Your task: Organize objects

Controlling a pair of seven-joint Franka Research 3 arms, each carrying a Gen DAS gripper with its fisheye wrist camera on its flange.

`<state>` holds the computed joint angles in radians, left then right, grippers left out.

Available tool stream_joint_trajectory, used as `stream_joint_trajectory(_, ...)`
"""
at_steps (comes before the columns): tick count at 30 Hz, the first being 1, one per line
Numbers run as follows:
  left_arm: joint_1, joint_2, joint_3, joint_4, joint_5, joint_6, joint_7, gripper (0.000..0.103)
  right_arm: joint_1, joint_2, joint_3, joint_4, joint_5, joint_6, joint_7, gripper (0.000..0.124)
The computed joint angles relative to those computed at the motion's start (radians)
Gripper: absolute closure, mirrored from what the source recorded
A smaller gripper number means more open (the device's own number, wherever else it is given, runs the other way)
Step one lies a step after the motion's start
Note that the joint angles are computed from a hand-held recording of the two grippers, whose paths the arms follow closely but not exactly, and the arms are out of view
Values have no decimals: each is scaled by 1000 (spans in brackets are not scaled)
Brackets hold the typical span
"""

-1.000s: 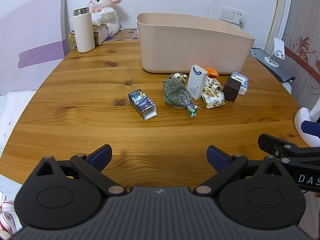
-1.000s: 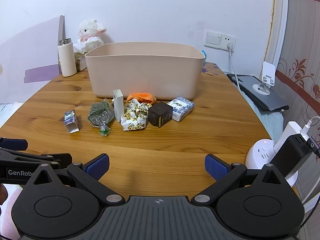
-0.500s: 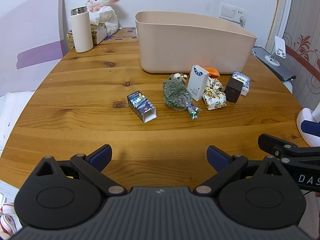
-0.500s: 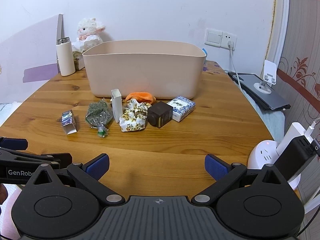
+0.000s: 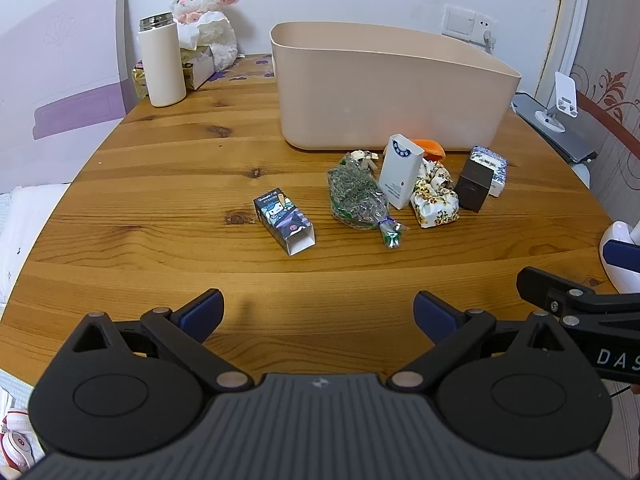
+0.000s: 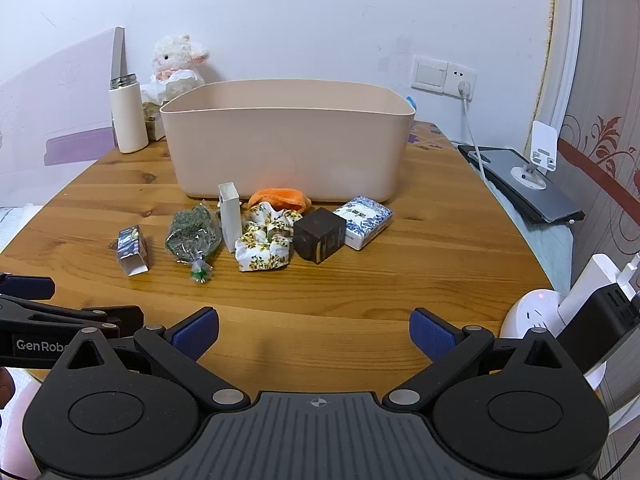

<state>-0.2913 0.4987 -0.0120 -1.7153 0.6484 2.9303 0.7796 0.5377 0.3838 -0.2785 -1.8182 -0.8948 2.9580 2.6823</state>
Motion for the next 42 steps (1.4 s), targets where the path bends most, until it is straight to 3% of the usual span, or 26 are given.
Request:
stream_joint_trajectory(12,7,33,-11,38,-38,-14,34,2,-6,34,4,36,87,-7,-77,21)
stream_joint_trajectory(32,8,67,-16,95,-63,-46,64,2,39,65,-50,55,200,8,-164,21)
stream_joint_trajectory(42,14,97,-24,146,-90,-75,101,2,22,101,-32,113,289,-22,-256,21)
